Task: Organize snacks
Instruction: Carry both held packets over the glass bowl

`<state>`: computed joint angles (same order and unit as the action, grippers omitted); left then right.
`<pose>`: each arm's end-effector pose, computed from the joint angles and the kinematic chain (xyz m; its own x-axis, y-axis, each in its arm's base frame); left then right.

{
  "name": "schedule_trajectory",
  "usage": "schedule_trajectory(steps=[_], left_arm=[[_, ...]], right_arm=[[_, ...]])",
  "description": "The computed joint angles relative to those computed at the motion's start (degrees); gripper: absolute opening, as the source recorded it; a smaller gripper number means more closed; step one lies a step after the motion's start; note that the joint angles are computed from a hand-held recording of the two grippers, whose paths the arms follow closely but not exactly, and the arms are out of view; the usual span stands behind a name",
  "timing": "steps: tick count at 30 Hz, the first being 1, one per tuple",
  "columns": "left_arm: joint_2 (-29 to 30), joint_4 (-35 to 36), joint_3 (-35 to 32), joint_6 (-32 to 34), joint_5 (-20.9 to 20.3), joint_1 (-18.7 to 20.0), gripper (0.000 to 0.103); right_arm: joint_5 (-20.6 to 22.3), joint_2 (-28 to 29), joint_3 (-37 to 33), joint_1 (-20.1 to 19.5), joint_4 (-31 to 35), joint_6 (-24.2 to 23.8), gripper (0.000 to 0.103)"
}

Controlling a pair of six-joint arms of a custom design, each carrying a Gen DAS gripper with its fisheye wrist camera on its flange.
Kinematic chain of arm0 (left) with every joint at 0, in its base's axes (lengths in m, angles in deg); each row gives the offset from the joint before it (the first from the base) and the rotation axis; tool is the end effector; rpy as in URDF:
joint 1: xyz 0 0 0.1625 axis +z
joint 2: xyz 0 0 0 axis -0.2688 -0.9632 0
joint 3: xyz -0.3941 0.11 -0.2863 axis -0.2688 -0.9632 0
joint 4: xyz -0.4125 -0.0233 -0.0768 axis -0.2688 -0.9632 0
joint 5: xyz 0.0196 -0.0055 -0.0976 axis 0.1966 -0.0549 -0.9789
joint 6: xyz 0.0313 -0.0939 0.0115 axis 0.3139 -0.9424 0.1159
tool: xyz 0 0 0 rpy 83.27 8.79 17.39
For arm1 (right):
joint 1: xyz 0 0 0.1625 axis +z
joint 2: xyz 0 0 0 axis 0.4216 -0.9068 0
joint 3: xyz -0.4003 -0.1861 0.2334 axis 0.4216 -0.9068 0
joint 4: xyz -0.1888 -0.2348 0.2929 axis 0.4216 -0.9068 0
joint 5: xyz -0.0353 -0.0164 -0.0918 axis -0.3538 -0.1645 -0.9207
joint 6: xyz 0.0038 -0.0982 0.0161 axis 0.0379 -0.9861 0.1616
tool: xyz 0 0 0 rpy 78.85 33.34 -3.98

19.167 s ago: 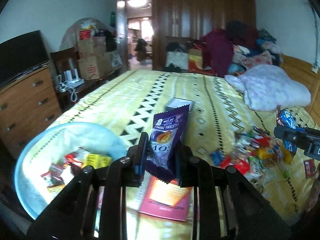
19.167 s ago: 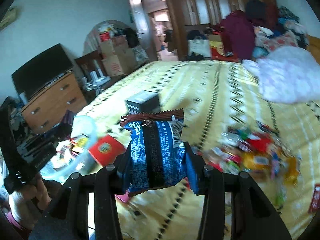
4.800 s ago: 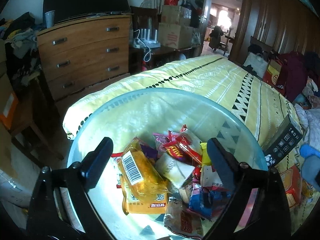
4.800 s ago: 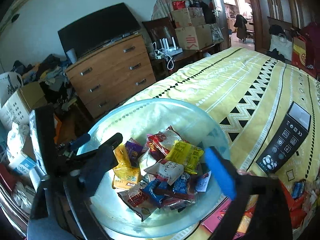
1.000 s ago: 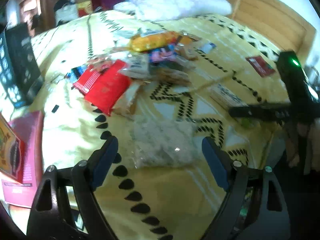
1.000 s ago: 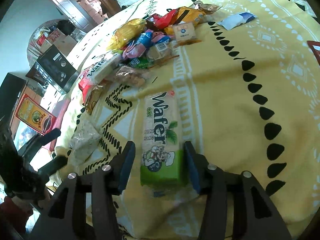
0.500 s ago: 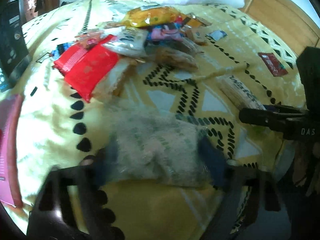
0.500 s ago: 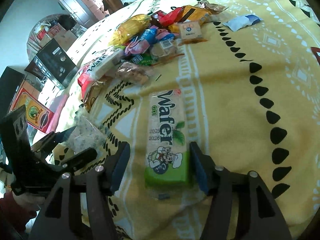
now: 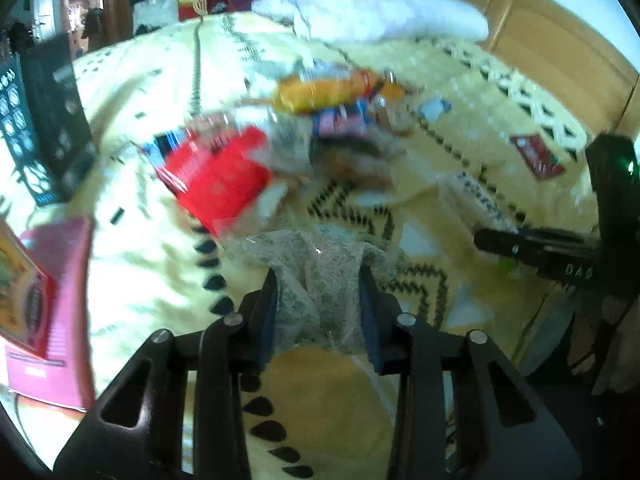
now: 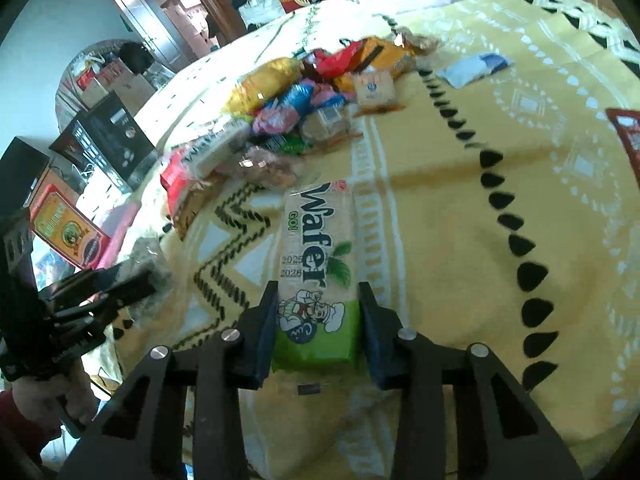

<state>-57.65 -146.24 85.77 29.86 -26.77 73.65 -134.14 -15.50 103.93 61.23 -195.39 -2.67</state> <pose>-0.3171 -0.8509 0.0471 -0.7011 0.5022 -0.5061 0.6574 0.7302 -0.1861 0.0460 -0.8047 0.2354 -0.9054 0.0651 0.4196 -0.1966 0.8116 -0.5501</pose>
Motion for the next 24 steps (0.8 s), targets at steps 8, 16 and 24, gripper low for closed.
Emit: schedule_trajectory(steps=[8,16,24], left_arm=[[-3.7,-10.1,1.2,3.6,3.0,-2.3,0.036],[-8.5,-19.5,2.6,5.3,10.3,-2.8,0.036],[-13.4,-26.9,4.8,6.4,18.3,-2.1,0.036]], right_arm=[[1.1,-0.8,-1.7,2.9,-1.6,-2.0,0.040],[3.3,3.0,-11.2,8.8,2.1,-6.6,0.040],[9.5,9.5,-23.7,14.4,10.2,-7.2,0.040]])
